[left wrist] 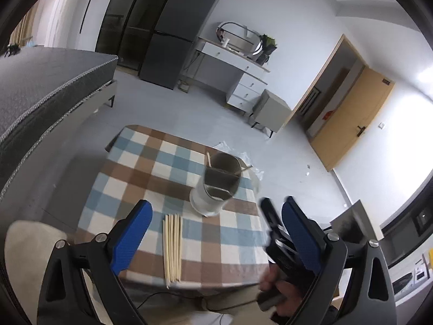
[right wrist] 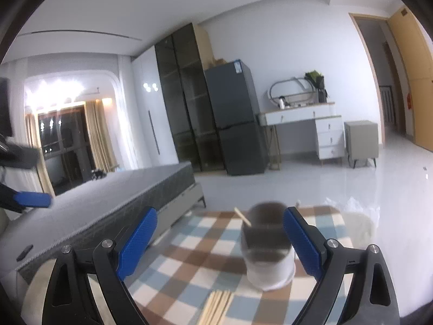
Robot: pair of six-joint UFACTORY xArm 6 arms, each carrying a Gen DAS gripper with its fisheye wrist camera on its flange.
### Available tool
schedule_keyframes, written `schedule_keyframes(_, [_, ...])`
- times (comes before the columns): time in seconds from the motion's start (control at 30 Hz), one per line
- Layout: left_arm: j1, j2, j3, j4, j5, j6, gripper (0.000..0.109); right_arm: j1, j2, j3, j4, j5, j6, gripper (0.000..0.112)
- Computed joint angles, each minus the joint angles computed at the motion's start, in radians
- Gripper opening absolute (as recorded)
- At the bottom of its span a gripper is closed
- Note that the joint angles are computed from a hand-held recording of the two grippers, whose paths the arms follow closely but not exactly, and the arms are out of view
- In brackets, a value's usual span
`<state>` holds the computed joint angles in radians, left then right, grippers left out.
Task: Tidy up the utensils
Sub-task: 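Open both tools and pull back from the utensil holder, then lower the left tool to pinch a chopstick while the right tool pinches another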
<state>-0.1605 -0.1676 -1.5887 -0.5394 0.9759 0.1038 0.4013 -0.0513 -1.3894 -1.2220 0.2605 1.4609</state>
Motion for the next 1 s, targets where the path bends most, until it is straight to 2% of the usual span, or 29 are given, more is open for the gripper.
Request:
schedule_keyframes(0.07, [-0.013,-0.027,0.071,0.042,-0.063,0.006,0.1,0.002,0.0,0.021,0.043,0.003,-0.038,0.095])
schedule_keyframes(0.13, [-0.028,-0.022,0.145,0.166,-0.152,-0.041,0.1,0.003,-0.01,0.051,0.065,0.004,-0.054,0.095])
schedule_keyframes(0.3, [-0.027,0.095,0.22,0.286,-0.29,-0.049,0.1,0.003,-0.014,0.095,0.188,0.021,-0.142,0.095])
schedule_keyframes(0.43, [-0.037,0.228,0.194,0.37,-0.358,-0.07,0.1,0.01,0.019,0.099,0.382,0.046,-0.306,0.095])
schedule_keyframes(0.47, [-0.042,0.258,0.191,0.421,-0.389,-0.099,0.1,0.017,0.034,0.094,0.443,0.065,-0.363,0.095])
schedule_keyframes(0.57, [-0.037,0.289,0.216,0.468,-0.439,-0.104,0.1,0.038,0.089,0.052,0.611,0.139,-0.532,0.094])
schedule_keyframes(0.63, [-0.018,0.323,0.199,0.459,-0.413,-0.104,0.1,0.051,0.127,0.019,0.69,0.183,-0.611,0.091])
schedule_keyframes(0.7, [0.003,0.346,0.176,0.49,-0.383,-0.174,0.1,0.058,0.171,-0.019,0.808,0.22,-0.722,0.085])
schedule_keyframes(0.8, [0.038,0.378,0.132,0.441,-0.339,-0.199,0.1,0.067,0.251,-0.112,0.964,0.311,-0.867,0.076])
schedule_keyframes(1.0, [0.057,0.428,0.053,0.393,-0.235,-0.206,0.1,0.062,0.457,-0.378,1.081,0.542,-0.995,0.06])
